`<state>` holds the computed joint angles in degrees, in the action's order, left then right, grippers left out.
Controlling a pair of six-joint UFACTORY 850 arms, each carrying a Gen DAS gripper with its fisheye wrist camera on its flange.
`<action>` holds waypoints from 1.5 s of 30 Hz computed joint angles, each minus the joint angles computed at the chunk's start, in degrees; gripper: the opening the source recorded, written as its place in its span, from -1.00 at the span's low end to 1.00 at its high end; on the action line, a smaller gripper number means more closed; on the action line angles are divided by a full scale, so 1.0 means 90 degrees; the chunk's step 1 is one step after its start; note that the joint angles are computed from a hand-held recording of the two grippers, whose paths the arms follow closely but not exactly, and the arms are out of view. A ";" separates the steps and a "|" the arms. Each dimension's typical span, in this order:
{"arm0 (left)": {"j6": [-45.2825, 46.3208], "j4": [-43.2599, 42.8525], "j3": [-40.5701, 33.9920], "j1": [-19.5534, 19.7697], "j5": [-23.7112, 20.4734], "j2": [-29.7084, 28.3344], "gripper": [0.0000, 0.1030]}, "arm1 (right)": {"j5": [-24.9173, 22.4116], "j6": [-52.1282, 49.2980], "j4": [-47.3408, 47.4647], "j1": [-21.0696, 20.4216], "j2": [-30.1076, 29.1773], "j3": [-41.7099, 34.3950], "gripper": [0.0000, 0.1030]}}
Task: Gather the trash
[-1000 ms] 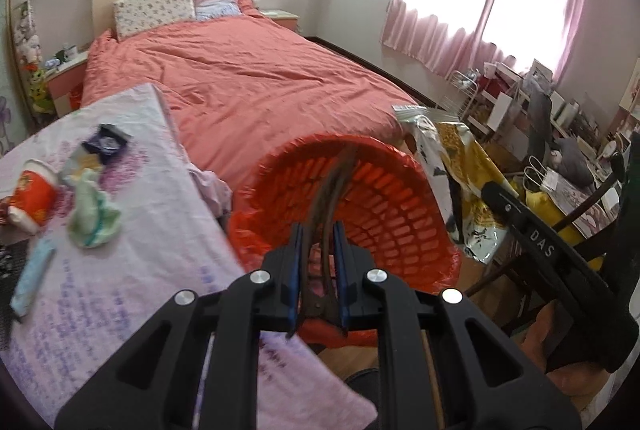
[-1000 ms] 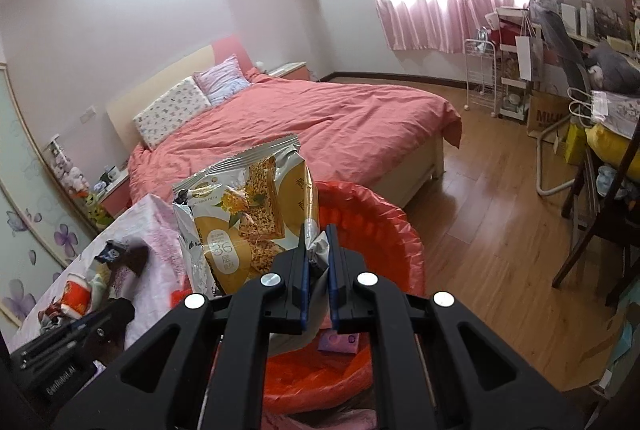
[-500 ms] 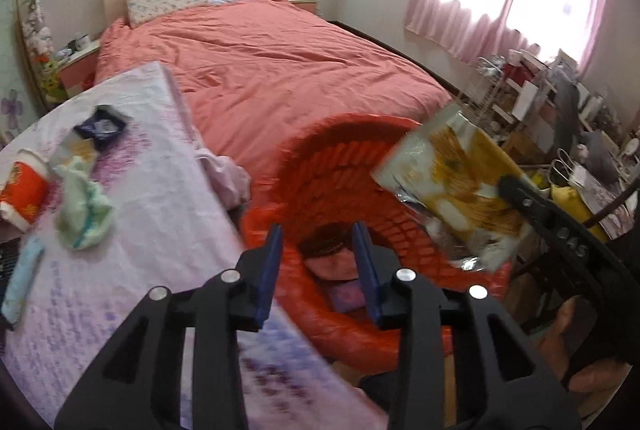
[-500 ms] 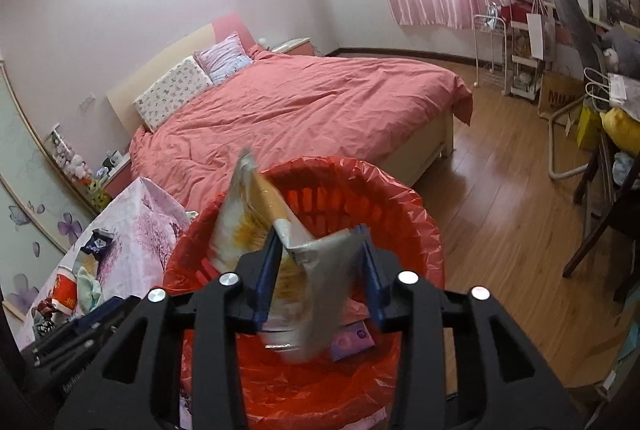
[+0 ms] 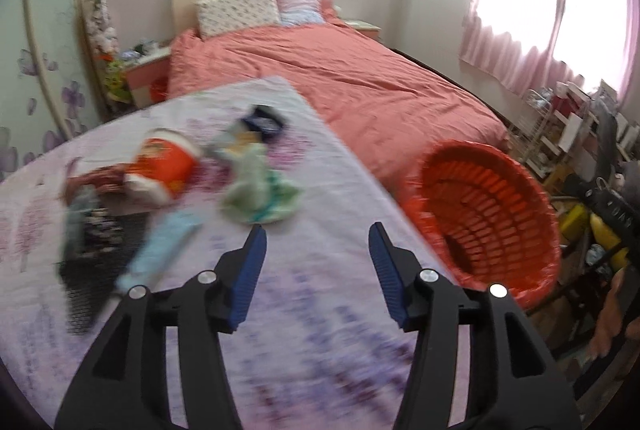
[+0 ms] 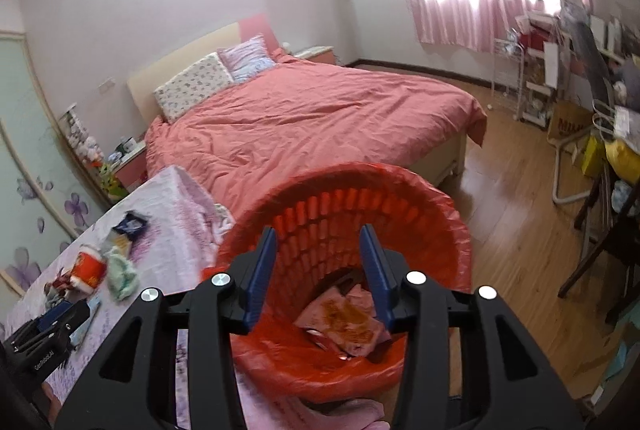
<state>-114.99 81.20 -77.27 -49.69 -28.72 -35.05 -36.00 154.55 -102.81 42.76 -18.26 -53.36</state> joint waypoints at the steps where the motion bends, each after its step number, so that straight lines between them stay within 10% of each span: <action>1: -0.0181 0.0135 0.0227 0.0006 -0.0128 0.0153 0.07 | -0.0026 -0.0119 0.0058 0.0072 -0.0038 -0.0086 -0.09; 15: -0.1618 0.0594 0.2804 0.0614 -0.1068 0.1808 0.34 | 0.1295 -0.1994 0.1063 0.0933 -0.1687 -0.2231 -0.09; 22: -0.2223 0.0802 0.3730 0.1179 -0.0958 0.2395 0.34 | 0.1797 -0.4716 0.3298 0.1308 -0.2971 -0.4123 -0.09; 27: -0.2649 0.1116 0.4136 0.1502 -0.0793 0.2625 0.36 | 0.1637 -0.6629 0.5263 0.1371 -0.3794 -0.5408 -0.09; 39: -0.3353 0.1749 0.4346 0.1759 -0.0370 0.2581 0.36 | 0.0546 -0.7851 0.6308 0.1570 -0.4599 -0.6720 -0.02; 45: -0.3384 0.1809 0.4314 0.1706 -0.0344 0.2582 0.36 | 0.0870 -0.7295 0.5798 0.1497 -0.4170 -0.5946 -0.46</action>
